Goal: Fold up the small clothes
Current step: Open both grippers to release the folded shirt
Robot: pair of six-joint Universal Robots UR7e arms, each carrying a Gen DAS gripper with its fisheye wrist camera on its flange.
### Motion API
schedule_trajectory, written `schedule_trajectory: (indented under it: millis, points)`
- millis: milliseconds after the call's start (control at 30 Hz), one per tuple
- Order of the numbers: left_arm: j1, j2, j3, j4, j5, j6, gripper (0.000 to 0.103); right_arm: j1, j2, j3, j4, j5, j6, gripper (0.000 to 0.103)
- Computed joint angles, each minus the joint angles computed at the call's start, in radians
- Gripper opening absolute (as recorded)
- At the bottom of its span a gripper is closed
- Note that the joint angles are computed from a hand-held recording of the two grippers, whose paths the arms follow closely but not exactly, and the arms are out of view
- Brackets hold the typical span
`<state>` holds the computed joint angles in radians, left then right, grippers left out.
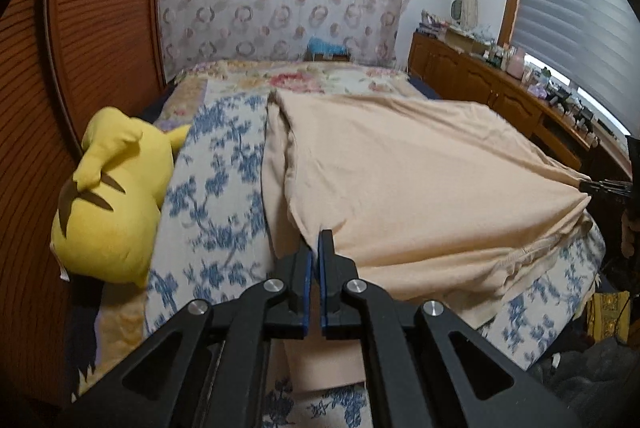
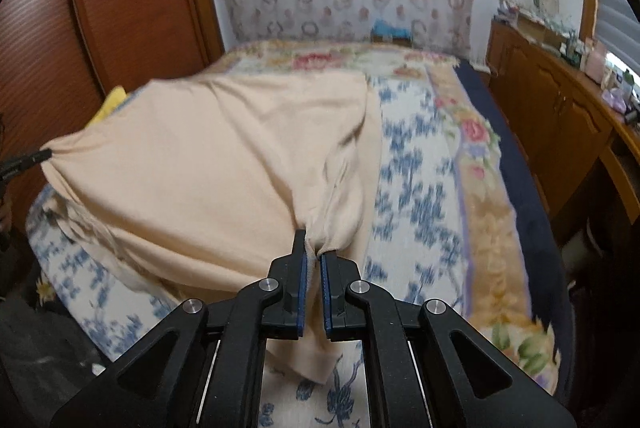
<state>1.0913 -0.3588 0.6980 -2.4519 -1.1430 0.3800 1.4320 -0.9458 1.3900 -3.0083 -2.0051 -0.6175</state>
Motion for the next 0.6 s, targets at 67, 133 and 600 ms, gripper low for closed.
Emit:
schedule_trajectory:
  millis: [67,133,600]
  points:
    - [-0.001,-0.013,0.032,-0.013,0.012,-0.001,0.002,0.001,0.011,-0.001,-0.030,-0.035,-0.020,0.011]
    - [-0.003,-0.025,0.055,-0.025,0.016,0.000,0.005,0.002,0.014,0.000,-0.052,-0.043,-0.030,0.014]
    - [0.007,0.019,-0.015,0.057,0.068,-0.024,0.031,0.016,0.128,-0.127,-0.036,0.019,-0.072,0.043]
